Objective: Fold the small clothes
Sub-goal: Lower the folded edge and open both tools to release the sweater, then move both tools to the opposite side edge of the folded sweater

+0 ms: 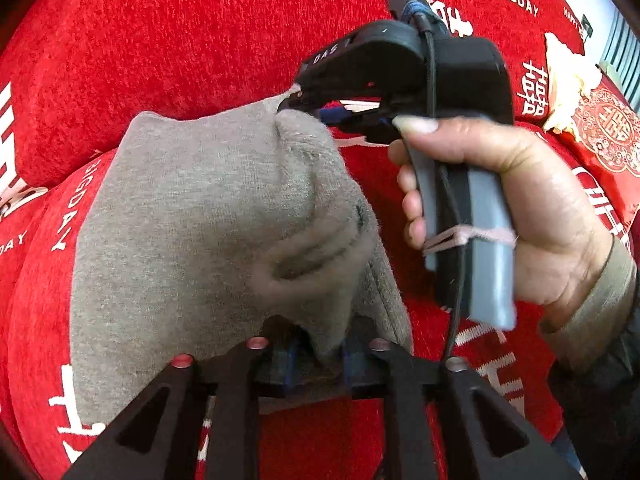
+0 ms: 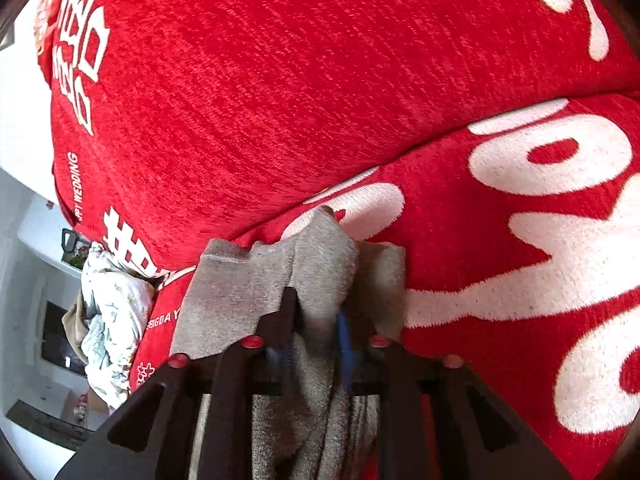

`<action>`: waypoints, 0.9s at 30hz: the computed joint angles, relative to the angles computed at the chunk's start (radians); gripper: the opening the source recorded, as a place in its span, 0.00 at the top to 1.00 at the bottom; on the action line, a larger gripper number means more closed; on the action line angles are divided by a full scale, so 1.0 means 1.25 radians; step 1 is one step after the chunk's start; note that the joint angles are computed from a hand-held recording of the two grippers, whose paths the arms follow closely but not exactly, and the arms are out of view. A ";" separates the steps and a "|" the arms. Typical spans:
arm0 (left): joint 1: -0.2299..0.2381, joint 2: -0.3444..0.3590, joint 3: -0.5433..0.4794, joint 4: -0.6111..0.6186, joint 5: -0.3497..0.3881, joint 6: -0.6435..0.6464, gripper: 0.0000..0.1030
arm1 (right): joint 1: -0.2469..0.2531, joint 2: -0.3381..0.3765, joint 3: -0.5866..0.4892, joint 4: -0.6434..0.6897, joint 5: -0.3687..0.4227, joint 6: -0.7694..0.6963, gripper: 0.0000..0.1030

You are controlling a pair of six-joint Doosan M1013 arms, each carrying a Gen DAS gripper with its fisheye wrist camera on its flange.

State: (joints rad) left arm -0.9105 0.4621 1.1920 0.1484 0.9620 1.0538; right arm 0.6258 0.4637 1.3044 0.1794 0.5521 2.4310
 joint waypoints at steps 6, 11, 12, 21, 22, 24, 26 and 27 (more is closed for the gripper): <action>0.023 -0.060 0.056 -0.094 -0.087 0.025 0.15 | 0.027 -0.031 -0.019 -0.182 0.034 0.076 0.29; 0.067 -0.097 0.091 -0.143 -0.133 0.035 0.15 | 0.030 -0.047 0.004 0.089 -0.088 -0.173 0.26; 0.073 -0.101 0.096 -0.132 -0.130 0.010 0.15 | 0.028 -0.044 0.011 0.190 -0.106 -0.251 0.26; 0.129 -0.083 0.144 -0.096 -0.037 -0.107 0.15 | 0.054 -0.023 0.008 0.000 -0.018 0.000 0.34; 0.128 -0.088 0.149 -0.085 -0.041 -0.115 0.15 | 0.064 -0.027 -0.003 -0.085 0.019 0.063 0.34; 0.124 -0.096 0.151 -0.061 -0.040 -0.125 0.15 | 0.083 -0.034 -0.019 -0.189 0.072 0.108 0.32; 0.115 -0.106 0.156 -0.030 -0.046 -0.133 0.15 | 0.102 -0.045 -0.019 -0.215 0.066 0.092 0.28; 0.110 -0.111 0.158 -0.012 -0.044 -0.141 0.15 | 0.108 -0.053 -0.010 -0.201 0.047 0.069 0.26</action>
State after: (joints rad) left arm -0.7732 0.3229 1.3900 0.1336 0.9072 0.8778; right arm 0.7608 0.3971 1.2923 -0.0723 0.6113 2.5173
